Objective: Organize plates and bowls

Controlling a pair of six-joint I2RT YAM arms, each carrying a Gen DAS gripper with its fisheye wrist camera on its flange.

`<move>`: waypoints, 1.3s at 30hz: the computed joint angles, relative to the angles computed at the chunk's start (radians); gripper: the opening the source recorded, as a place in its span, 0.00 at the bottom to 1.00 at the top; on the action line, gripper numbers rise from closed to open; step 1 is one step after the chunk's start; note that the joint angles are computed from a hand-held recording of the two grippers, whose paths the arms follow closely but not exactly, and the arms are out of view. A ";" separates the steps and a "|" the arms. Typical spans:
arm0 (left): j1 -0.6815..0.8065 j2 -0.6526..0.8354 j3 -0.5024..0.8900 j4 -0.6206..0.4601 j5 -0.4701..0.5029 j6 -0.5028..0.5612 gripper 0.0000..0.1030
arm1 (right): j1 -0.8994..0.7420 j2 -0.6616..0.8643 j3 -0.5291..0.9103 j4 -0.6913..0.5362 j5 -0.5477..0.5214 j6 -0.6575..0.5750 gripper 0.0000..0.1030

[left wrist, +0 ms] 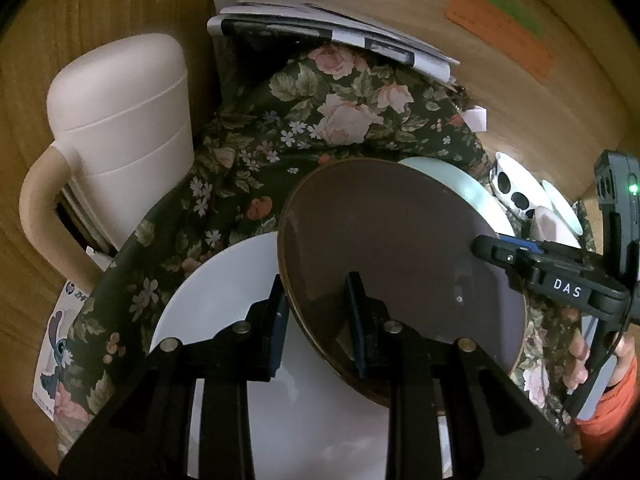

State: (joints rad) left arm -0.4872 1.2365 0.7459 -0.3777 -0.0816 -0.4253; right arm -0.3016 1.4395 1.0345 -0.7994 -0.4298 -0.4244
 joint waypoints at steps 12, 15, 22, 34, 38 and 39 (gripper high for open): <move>-0.063 -0.062 -0.012 -0.017 -0.030 -0.033 0.25 | -0.082 -0.114 -0.026 -0.079 -0.030 -0.039 0.28; -0.090 -0.076 -0.013 -0.023 -0.042 -0.046 0.25 | -0.113 -0.140 -0.028 -0.106 -0.039 -0.057 0.28; -0.157 -0.109 -0.012 -0.051 -0.078 -0.074 0.25 | -0.187 -0.213 -0.043 -0.167 -0.061 -0.105 0.28; -0.303 -0.141 -0.015 -0.094 -0.143 -0.142 0.25 | -0.373 -0.295 -0.055 -0.291 -0.121 -0.215 0.28; -0.356 -0.138 -0.017 -0.100 -0.159 -0.168 0.25 | -0.447 -0.306 -0.058 -0.331 -0.134 -0.273 0.28; -0.368 -0.137 -0.018 -0.100 -0.163 -0.174 0.25 | -0.467 -0.307 -0.058 -0.341 -0.138 -0.288 0.28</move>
